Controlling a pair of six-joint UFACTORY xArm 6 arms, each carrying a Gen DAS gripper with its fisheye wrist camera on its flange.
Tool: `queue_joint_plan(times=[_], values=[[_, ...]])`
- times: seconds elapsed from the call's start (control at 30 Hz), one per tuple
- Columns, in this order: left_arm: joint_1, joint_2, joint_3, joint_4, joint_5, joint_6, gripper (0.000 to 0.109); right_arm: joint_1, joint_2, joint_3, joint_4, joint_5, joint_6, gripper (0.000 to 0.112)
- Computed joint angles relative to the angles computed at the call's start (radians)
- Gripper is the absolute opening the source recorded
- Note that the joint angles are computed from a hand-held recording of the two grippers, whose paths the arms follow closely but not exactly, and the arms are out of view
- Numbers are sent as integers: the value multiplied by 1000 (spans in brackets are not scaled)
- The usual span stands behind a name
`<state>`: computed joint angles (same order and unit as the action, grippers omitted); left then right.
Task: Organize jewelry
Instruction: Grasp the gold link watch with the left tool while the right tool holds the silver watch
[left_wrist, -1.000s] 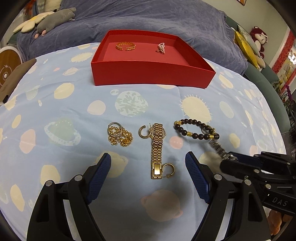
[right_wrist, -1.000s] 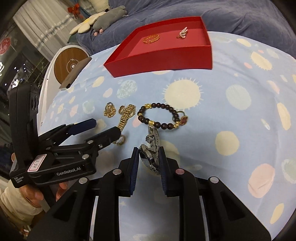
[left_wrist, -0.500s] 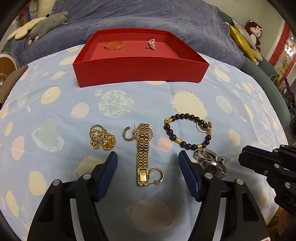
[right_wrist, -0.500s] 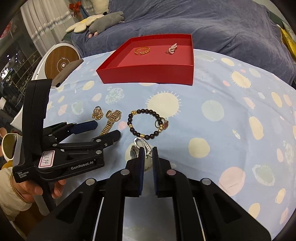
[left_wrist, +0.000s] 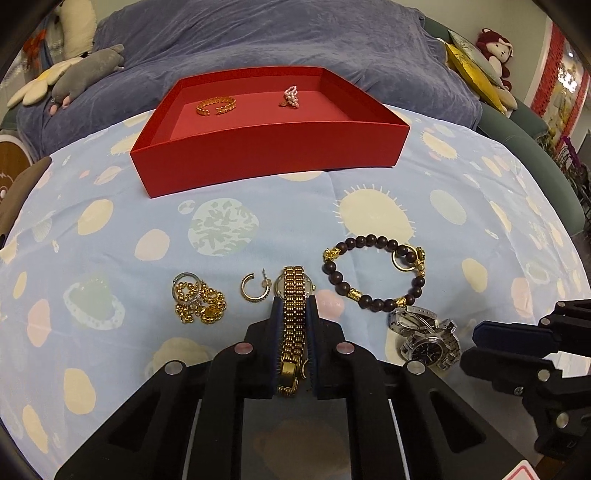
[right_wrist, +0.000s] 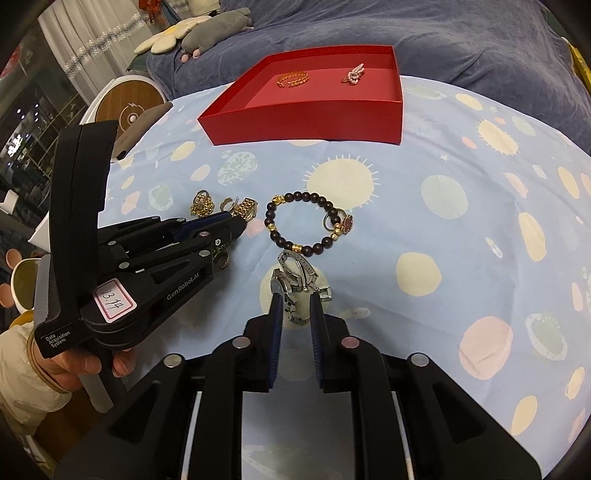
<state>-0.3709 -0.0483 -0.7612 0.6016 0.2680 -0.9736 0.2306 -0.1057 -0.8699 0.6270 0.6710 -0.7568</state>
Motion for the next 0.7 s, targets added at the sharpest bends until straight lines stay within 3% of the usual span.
queue_joint_plan(times=[0.13, 0.37, 0.43, 0.53, 0.7], values=[[6, -28, 37, -130, -32, 89, 9, 15, 10, 5, -20, -11, 8, 25], [9, -108, 93, -215, -54, 154, 9, 43, 40, -1, -30, -39, 10, 25], [9, -129, 106, -231, -57, 165, 9, 54, 47, 1, -33, -54, 13, 22], [9, -157, 122, -256, -61, 189, 9, 62, 48, 6, -25, -69, 2, 7], [12, -195, 139, -286, -65, 213, 9, 59, 31, 7, 17, -65, -25, 6]])
